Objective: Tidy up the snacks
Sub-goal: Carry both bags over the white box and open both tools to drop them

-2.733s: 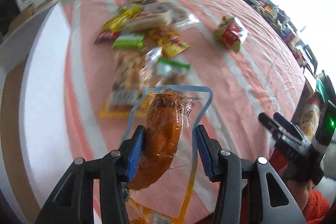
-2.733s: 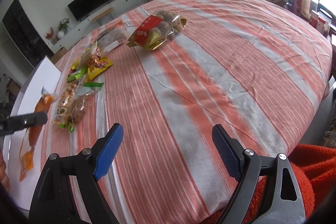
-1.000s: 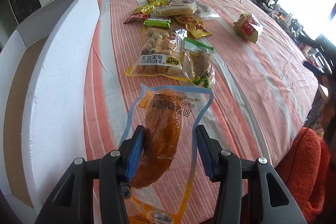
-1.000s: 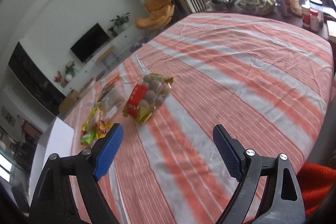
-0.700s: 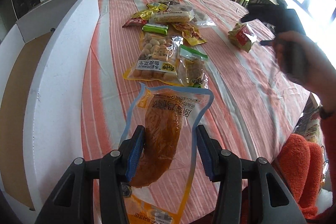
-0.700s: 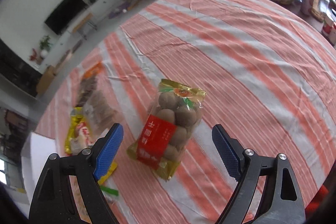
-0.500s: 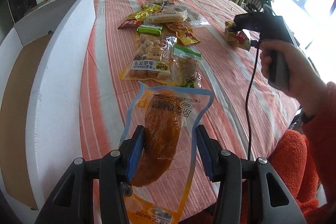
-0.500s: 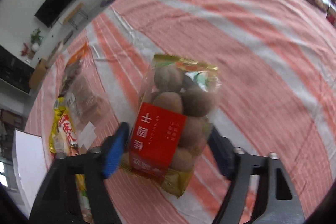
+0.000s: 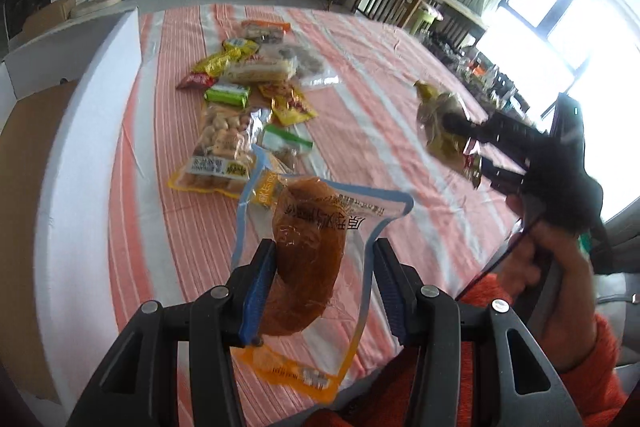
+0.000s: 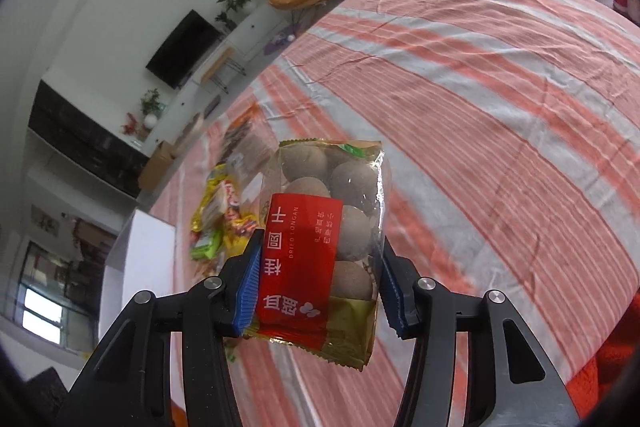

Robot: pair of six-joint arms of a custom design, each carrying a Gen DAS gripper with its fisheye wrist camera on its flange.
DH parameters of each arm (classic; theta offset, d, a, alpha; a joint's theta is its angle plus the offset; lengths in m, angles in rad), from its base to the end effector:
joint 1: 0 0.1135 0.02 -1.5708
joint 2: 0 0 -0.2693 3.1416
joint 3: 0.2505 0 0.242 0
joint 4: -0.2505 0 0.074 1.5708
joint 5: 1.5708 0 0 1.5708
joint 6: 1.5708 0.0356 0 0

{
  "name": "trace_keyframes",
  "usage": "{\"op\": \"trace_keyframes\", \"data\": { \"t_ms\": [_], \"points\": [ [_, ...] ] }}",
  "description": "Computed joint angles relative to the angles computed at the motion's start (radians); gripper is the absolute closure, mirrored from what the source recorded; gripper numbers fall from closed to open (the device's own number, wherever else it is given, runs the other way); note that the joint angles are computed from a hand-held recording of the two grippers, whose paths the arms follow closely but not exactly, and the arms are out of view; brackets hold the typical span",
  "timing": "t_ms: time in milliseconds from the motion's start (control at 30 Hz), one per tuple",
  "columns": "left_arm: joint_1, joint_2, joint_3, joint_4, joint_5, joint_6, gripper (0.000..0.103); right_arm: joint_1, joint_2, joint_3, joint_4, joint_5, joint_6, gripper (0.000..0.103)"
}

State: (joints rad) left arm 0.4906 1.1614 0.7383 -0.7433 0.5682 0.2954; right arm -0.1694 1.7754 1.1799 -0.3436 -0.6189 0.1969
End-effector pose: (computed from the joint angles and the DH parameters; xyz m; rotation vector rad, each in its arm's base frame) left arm 0.1785 0.0736 0.2234 -0.0953 2.5199 -0.4814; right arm 0.3616 -0.0409 0.2122 0.1916 2.4187 0.7823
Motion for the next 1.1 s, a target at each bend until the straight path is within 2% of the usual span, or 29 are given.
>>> {"op": "trace_keyframes", "data": {
  "t_ms": [267,333,367,500,633,667,700,733,767,867,900,1000,1100],
  "points": [
    [0.357,0.037,0.229,-0.284,0.193,0.244,0.054,0.161,-0.216,-0.074,-0.008,-0.051,-0.005,0.049],
    [0.438,0.052,0.276,-0.338,0.227,0.321,0.054,0.213,-0.262,-0.094,0.002,-0.043,-0.001,0.068],
    [0.462,0.057,0.289,-0.353,0.237,0.346,0.054,0.234,-0.28,-0.102,0.007,-0.042,-0.003,0.081],
    [0.503,0.084,0.297,-0.341,0.24,0.378,0.054,0.324,-0.32,-0.109,0.033,0.049,-0.035,0.081],
    [0.512,0.13,0.302,-0.352,0.249,0.396,0.054,0.278,-0.271,-0.1,0.045,0.057,-0.031,0.081],
    [0.515,0.131,0.299,-0.352,0.252,0.403,0.054,0.25,-0.259,-0.099,0.048,0.069,-0.044,0.076],
    [0.519,0.133,0.301,-0.356,0.255,0.417,0.054,0.222,-0.254,-0.098,0.038,0.076,-0.059,0.064],
    [0.52,0.132,0.3,-0.355,0.255,0.425,0.054,0.189,-0.233,-0.087,0.022,0.081,-0.075,0.057],
    [0.524,0.13,0.298,-0.357,0.255,0.436,0.054,0.159,-0.204,-0.066,-0.007,0.086,-0.096,0.045],
    [0.527,0.138,0.297,-0.349,0.255,0.441,0.054,0.104,-0.098,0.005,-0.126,0.081,-0.162,0.037],
    [0.524,0.137,0.293,-0.343,0.256,0.435,0.054,0.098,-0.055,0.033,-0.178,0.072,-0.172,0.029],
    [0.529,0.136,0.284,-0.332,0.259,0.434,0.054,0.131,0.065,0.076,-0.345,-0.037,-0.168,0.028],
    [0.548,0.132,0.282,-0.348,0.268,0.458,0.054,0.278,0.018,-0.031,-0.285,-0.025,-0.175,0.028]
  ]
}}
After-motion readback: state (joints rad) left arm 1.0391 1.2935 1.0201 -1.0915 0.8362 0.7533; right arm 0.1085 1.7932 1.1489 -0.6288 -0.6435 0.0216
